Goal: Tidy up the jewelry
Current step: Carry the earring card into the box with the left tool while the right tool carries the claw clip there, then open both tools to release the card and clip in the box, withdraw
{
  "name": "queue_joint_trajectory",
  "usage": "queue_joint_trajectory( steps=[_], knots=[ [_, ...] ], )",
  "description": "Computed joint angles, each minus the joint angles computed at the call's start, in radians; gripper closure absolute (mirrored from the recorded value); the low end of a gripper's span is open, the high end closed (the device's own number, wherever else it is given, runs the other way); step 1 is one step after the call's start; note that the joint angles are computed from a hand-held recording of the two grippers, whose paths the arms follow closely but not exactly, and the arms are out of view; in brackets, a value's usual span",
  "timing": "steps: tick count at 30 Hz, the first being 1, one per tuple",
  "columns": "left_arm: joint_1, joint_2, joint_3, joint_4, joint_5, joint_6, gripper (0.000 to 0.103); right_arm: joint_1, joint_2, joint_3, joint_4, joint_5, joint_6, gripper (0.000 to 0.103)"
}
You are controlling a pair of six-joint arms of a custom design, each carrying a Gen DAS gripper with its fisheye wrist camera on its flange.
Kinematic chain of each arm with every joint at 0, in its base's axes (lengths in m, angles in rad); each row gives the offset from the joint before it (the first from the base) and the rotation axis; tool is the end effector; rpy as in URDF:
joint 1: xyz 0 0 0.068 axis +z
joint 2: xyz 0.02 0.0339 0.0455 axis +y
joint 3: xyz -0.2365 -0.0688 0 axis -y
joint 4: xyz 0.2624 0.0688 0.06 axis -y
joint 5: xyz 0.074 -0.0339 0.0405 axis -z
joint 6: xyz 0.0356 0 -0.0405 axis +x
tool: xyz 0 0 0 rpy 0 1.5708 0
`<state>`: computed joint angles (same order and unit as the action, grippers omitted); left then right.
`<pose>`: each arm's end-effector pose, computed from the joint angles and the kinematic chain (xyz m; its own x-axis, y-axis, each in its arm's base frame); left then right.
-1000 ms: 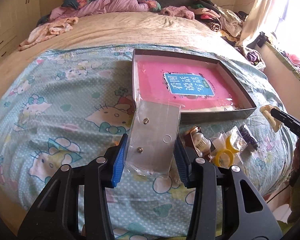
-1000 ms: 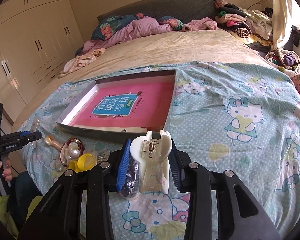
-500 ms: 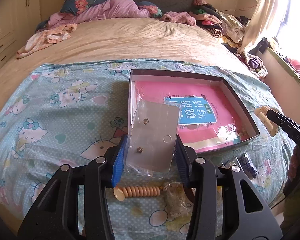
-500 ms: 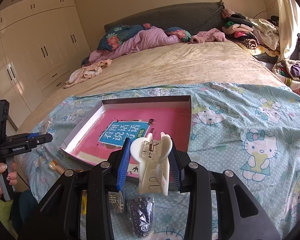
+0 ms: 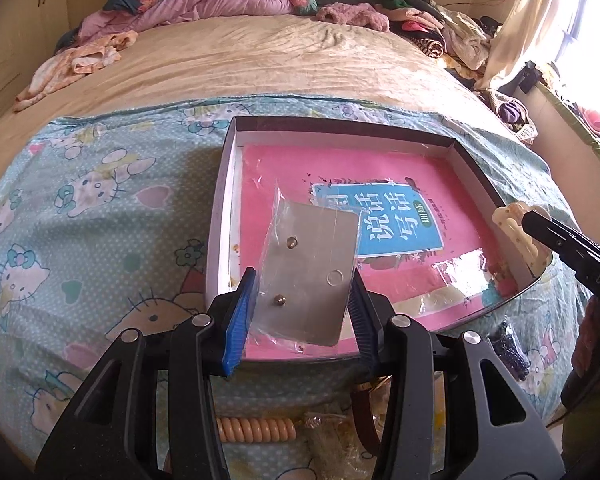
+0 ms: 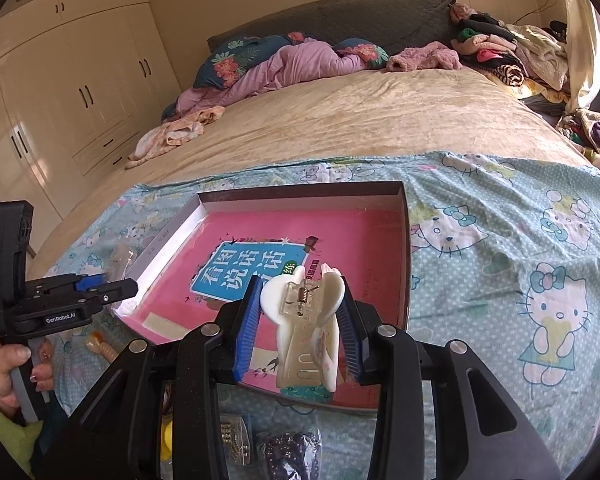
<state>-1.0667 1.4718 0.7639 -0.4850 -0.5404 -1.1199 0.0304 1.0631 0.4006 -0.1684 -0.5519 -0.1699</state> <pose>0.1482 -0.2307 0.1267 -0.7889 -0.1677 -0.5912 -0.1168 0.9854 -0.1237 0.2185 0.0253 0.1290 -0.6635 -0.1642 -0.7300 -0.4986 0.8245 0.2676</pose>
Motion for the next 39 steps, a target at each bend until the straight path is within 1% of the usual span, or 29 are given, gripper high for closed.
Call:
queue_joint_trajectory(
  steps=[4,9,17,23,25,26,29,31,32,33,35,37,39],
  knots=[
    [0.028,0.044,0.003,0.05,0.027,0.028,0.067,0.001,0.082,0.012,0.04,0.015,0.011,0.068],
    [0.047,0.089,0.013,0.079,0.045,0.048,0.067,0.012,0.153,0.016,0.086,0.039,0.028,0.068],
    [0.065,0.147,0.039,0.112,0.068,0.076,0.066,0.03,0.196,0.011,0.123,0.074,0.034,0.068],
    [0.063,0.159,0.047,0.106,0.061,0.078,0.066,0.009,0.193,0.008,0.112,0.057,0.026,0.068],
    [0.062,0.157,0.047,0.102,0.059,0.075,0.066,-0.004,0.177,-0.003,0.109,0.049,0.023,0.063],
    [0.062,0.156,0.046,0.104,0.059,0.076,0.066,-0.012,0.165,-0.01,0.104,0.037,0.022,0.057],
    [0.059,0.152,0.046,0.095,0.053,0.073,0.065,-0.033,0.124,-0.024,0.072,0.018,0.01,0.056],
    [0.056,0.152,0.051,0.085,0.05,0.068,0.064,-0.052,0.091,-0.034,0.047,0.007,0.004,0.051],
    [0.054,0.148,0.05,0.083,0.049,0.065,0.06,-0.063,0.078,-0.036,0.031,-0.001,0.002,0.047],
    [0.048,0.144,0.052,0.075,0.045,0.055,0.054,-0.079,0.068,-0.036,0.014,-0.016,-0.004,0.045],
    [0.041,0.129,0.049,0.066,0.039,0.042,0.047,-0.106,0.038,-0.04,-0.019,-0.042,-0.017,0.044],
    [0.03,0.11,0.045,0.055,0.029,0.029,0.043,-0.125,-0.002,-0.046,-0.052,-0.057,-0.031,0.04],
    [0.015,0.094,0.049,0.022,0.007,0.007,0.034,-0.141,-0.053,-0.059,-0.077,-0.062,-0.031,0.031]
  ],
)
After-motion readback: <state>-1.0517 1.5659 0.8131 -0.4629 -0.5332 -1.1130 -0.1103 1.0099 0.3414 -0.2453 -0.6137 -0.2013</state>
